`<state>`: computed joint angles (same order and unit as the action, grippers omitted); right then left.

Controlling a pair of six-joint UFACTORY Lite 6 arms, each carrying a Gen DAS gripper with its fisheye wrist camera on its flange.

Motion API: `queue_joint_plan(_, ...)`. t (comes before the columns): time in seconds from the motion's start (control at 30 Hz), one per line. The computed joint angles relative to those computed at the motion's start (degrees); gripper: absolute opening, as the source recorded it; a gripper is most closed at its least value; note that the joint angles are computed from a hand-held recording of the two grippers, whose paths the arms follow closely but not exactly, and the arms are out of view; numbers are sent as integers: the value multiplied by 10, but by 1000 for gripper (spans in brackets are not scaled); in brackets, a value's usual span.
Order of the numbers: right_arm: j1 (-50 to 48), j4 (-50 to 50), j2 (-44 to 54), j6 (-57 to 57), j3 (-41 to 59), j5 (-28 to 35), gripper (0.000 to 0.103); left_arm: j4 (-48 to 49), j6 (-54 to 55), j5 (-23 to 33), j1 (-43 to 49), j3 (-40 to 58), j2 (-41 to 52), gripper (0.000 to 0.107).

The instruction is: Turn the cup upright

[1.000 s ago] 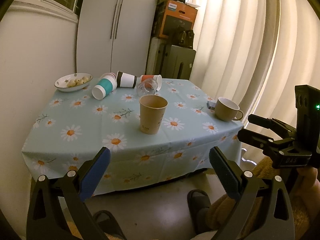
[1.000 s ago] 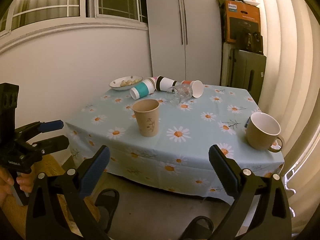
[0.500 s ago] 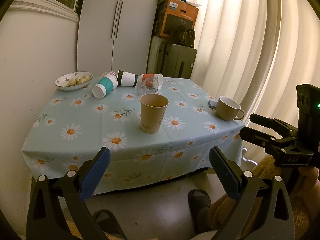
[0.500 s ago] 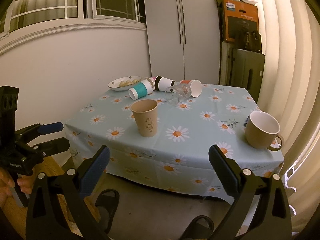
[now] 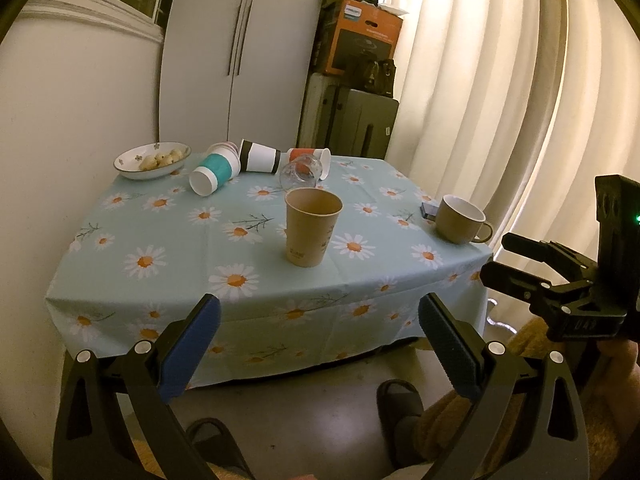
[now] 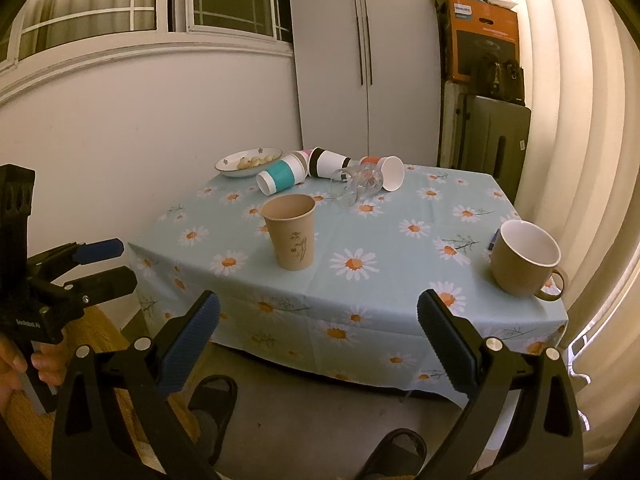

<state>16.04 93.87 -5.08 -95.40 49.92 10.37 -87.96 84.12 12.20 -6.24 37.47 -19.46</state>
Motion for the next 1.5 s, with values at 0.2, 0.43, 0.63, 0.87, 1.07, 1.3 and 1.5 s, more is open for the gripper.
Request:
queue_joint_plan(0.2, 2, 38, -2, -36, -4, -3, 98, 4, -3, 6, 6, 4, 4, 96)
queue_joint_plan(0.43, -2, 43, -8, -39, -10, -3, 98, -8, 11, 4, 8, 2, 2, 96)
queue_joint_plan(0.63, -6, 24, -12, -22, -11, -2, 98, 0, 1, -1, 2, 5, 2, 96)
queue_joint_plan(0.87, -5, -8, -12, 9, -7, -5, 98, 5, -3, 0, 3, 5, 2, 96)
queue_joint_plan(1.07, 1, -37, -8, 40, -1, -12, 98, 6, -4, -1, 2, 5, 2, 96)
queue_joint_plan(1.3, 4, -21, -5, 27, 0, -17, 98, 7, -4, 1, 3, 5, 2, 96)
queue_joint_plan(1.5, 4, -19, -5, 27, -1, -15, 98, 8, -5, 0, 3, 5, 2, 96)
